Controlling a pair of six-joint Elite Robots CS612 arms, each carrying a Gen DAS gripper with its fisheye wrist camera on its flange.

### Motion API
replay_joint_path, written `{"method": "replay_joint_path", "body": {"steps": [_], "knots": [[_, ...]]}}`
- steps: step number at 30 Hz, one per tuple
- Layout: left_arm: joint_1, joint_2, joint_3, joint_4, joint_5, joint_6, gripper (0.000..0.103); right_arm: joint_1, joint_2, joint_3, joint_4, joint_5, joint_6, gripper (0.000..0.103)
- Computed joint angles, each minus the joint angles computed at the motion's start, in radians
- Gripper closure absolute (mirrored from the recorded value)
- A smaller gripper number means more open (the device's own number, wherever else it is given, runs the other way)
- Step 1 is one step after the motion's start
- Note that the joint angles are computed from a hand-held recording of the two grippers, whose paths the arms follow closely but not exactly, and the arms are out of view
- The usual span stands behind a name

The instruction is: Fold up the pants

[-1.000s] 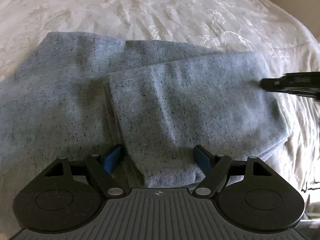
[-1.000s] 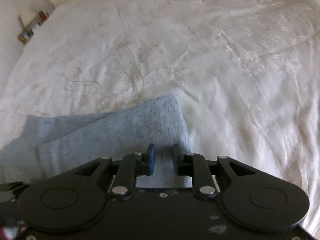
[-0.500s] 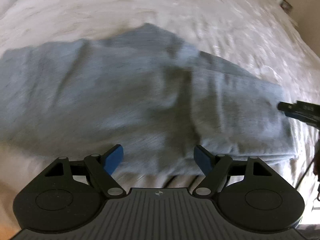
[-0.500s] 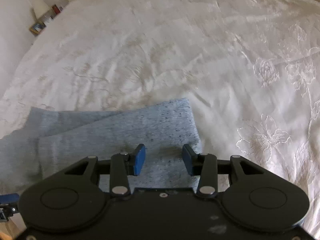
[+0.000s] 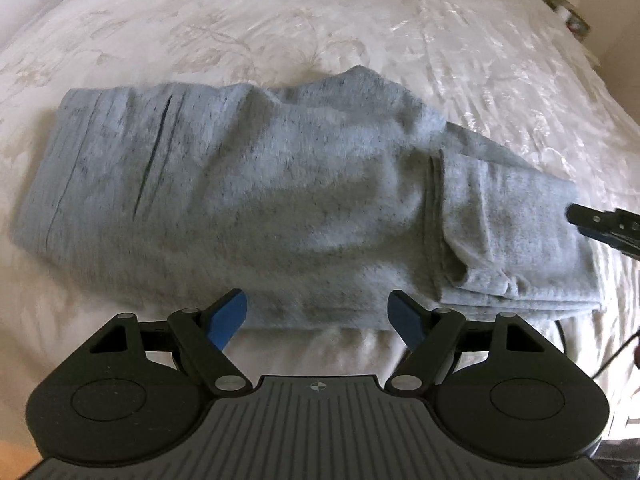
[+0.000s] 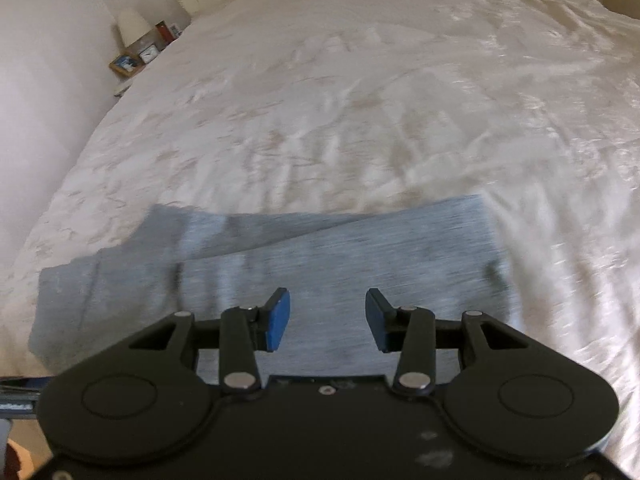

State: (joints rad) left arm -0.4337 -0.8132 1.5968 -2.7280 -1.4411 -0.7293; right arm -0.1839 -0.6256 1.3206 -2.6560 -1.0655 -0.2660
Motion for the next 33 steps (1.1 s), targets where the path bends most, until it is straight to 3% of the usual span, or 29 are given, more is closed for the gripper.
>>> {"method": "replay_joint_path", "body": {"steps": [4, 10, 17, 21, 23, 27, 33], "knots": [[0.032, -0.002, 0.014, -0.037, -0.047, 0.101, 0.026, 0.042, -0.018, 0.029, -0.015, -0.024, 0.022, 0.059], [0.095, -0.002, 0.031, -0.085, -0.097, 0.177, 0.026, 0.114, -0.017, 0.03, -0.015, -0.037, 0.058, 0.064], [0.158, 0.004, 0.025, -0.093, -0.136, 0.268, 0.026, 0.195, 0.068, -0.095, -0.022, -0.107, 0.099, 0.068], [0.18, 0.009, 0.024, -0.105, -0.16, 0.271, 0.026, 0.231, 0.122, -0.177, 0.043, -0.201, 0.098, 0.087], [0.187, 0.012, 0.023, -0.109, -0.176, 0.277, 0.026, 0.243, 0.135, -0.193, 0.077, -0.243, 0.064, 0.087], [0.199, 0.02, 0.016, -0.107, -0.211, 0.301, 0.026, 0.25, 0.129, -0.182, 0.053, -0.262, 0.037, 0.087], [0.213, 0.02, 0.024, -0.144, -0.232, 0.3, 0.026, 0.239, 0.049, -0.054, -0.014, -0.238, 0.031, 0.084]]}}
